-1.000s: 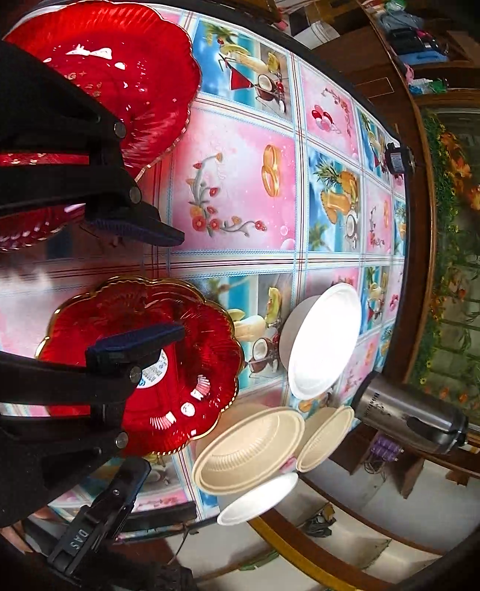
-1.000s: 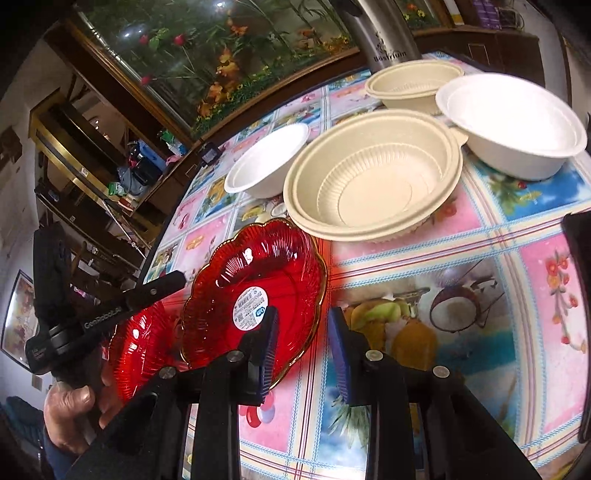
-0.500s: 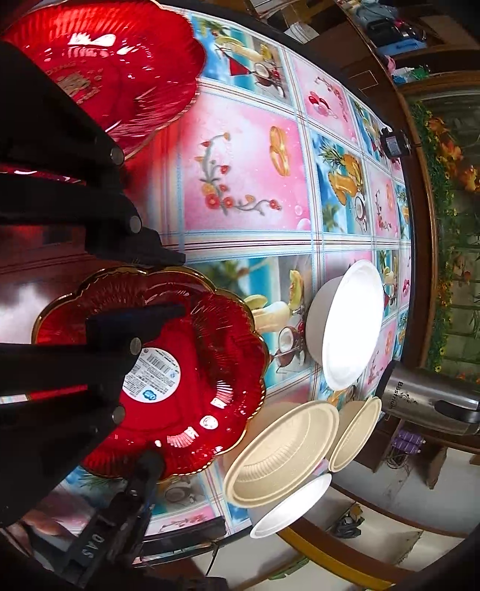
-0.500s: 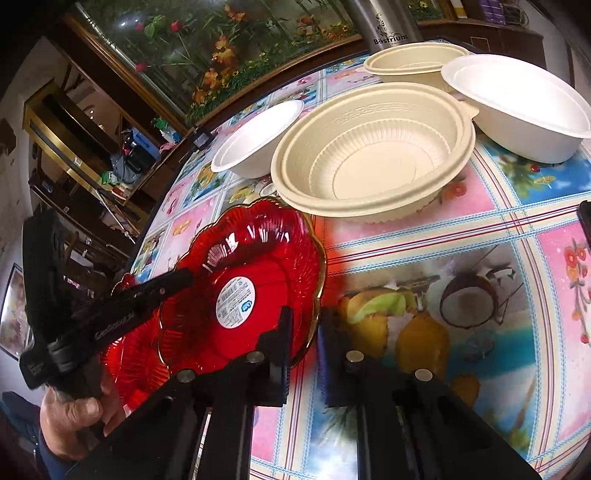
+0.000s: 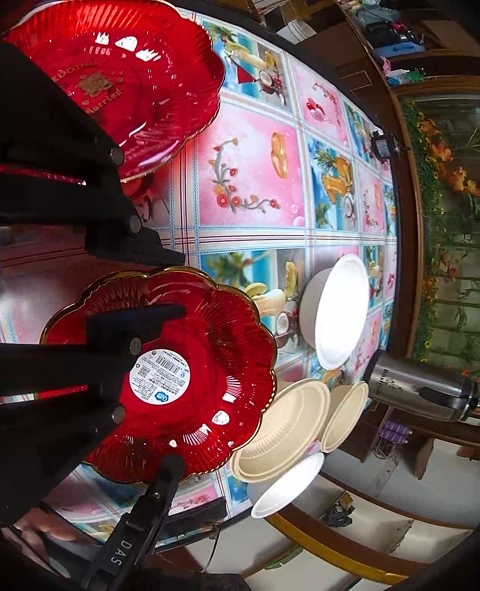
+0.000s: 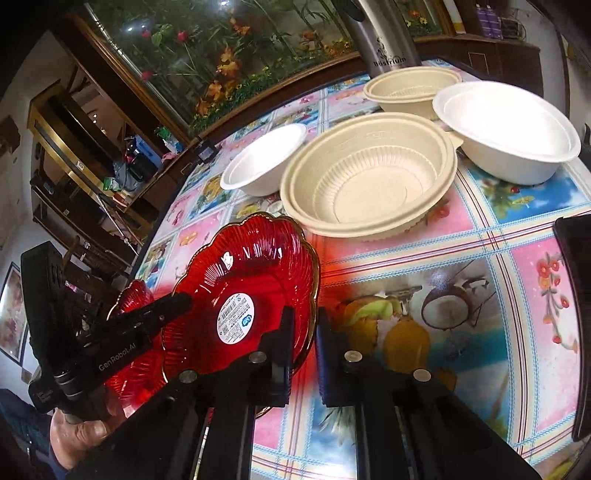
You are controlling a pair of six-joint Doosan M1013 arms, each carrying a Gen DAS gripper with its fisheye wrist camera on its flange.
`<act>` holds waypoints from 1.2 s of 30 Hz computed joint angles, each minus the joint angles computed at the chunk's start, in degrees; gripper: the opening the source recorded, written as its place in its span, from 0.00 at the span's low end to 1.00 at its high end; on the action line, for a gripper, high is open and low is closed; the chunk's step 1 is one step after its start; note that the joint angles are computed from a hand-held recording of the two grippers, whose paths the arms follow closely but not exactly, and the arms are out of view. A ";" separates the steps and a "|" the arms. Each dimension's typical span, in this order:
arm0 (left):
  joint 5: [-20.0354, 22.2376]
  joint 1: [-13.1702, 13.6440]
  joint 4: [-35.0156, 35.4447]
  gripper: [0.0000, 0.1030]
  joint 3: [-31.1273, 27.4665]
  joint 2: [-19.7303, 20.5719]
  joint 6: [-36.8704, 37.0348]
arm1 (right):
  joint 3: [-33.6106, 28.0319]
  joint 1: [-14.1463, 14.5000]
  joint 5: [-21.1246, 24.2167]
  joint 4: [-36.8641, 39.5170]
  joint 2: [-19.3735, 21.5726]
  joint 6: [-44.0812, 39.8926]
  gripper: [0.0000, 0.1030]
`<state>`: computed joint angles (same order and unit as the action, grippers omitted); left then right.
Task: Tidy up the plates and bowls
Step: 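Carry the labeled red plate with the left tool over the large red plate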
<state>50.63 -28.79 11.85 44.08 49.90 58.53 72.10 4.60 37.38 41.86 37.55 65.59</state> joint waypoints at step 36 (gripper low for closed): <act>-12.11 3.03 17.94 0.17 25.87 -15.94 -26.35 | -4.33 7.89 4.34 -1.78 0.20 -8.25 0.10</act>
